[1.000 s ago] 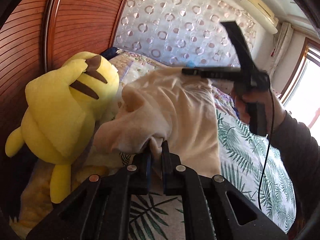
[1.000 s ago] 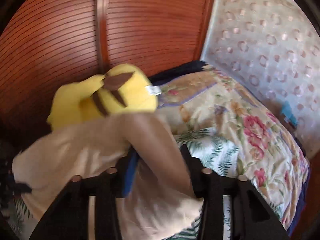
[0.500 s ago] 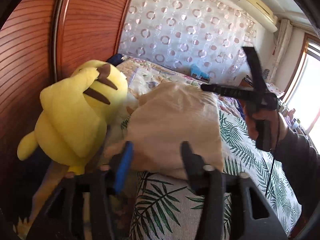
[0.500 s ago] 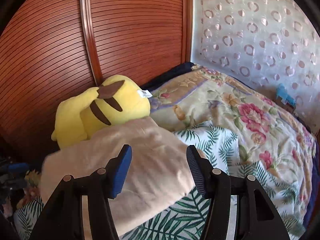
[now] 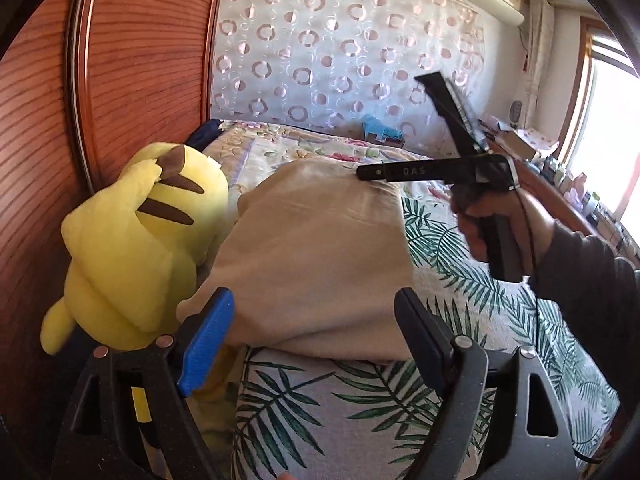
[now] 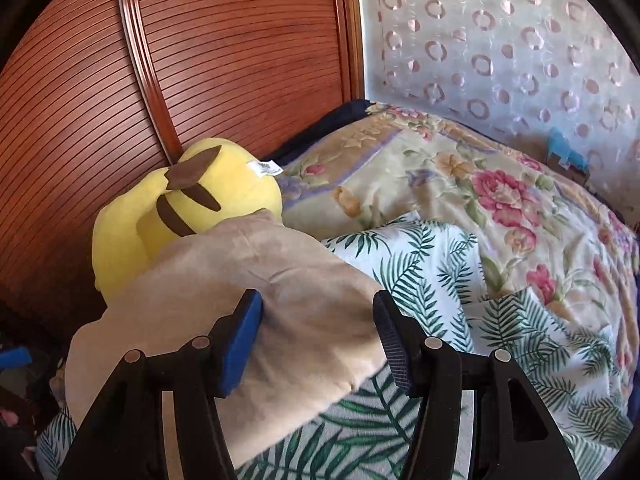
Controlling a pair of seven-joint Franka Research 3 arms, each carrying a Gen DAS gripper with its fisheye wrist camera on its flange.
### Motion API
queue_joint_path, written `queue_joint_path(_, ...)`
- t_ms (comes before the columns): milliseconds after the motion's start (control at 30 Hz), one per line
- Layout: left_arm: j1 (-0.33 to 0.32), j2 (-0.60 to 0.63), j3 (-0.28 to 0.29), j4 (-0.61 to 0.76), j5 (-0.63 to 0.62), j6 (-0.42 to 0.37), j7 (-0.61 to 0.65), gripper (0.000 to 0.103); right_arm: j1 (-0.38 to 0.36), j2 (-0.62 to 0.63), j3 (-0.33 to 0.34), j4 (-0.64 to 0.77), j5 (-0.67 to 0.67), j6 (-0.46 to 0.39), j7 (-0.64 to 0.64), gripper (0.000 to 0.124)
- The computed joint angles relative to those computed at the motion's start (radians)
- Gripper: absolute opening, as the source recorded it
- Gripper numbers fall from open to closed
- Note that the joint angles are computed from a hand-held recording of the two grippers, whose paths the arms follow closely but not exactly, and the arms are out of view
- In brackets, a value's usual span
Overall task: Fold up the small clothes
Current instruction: 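Lower the bundle beside the yellow plush toy and open both grippers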
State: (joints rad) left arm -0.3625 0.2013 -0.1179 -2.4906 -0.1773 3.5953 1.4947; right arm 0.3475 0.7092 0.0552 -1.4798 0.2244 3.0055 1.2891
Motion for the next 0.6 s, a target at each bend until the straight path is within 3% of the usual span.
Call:
queue_joint_path(133, -0.104, -0.023, 0.034, -0.002, -0.171, -0.003, 0.139, 0.083, 0.006, -0.146, 0.011, -0.241, 0.015, 0.152, -0.009, 0.059)
queue_joint_path(200, -0.160, -0.029, 0.041, 0.003, -0.289, 0.011, 0.248, 0.083, -0.034, -0.233, 0.067, -0.379, 0.037, 0.240, -0.030, 0.059)
queue_joint_path(400, -0.146, -0.073, -0.045, -0.025, -0.300, 0.029, 0.269, 0.083, -0.135, -0.480, 0.187, -0.767, 0.024, 0.468, 0.037, 0.060)
queue_joint_path(600, -0.194, -0.119, -0.115, -0.034, -0.444, 0.041, 0.385, 0.083, 0.020, -0.706, 0.110, -1.073, 0.213, 0.621, -0.006, 0.060)
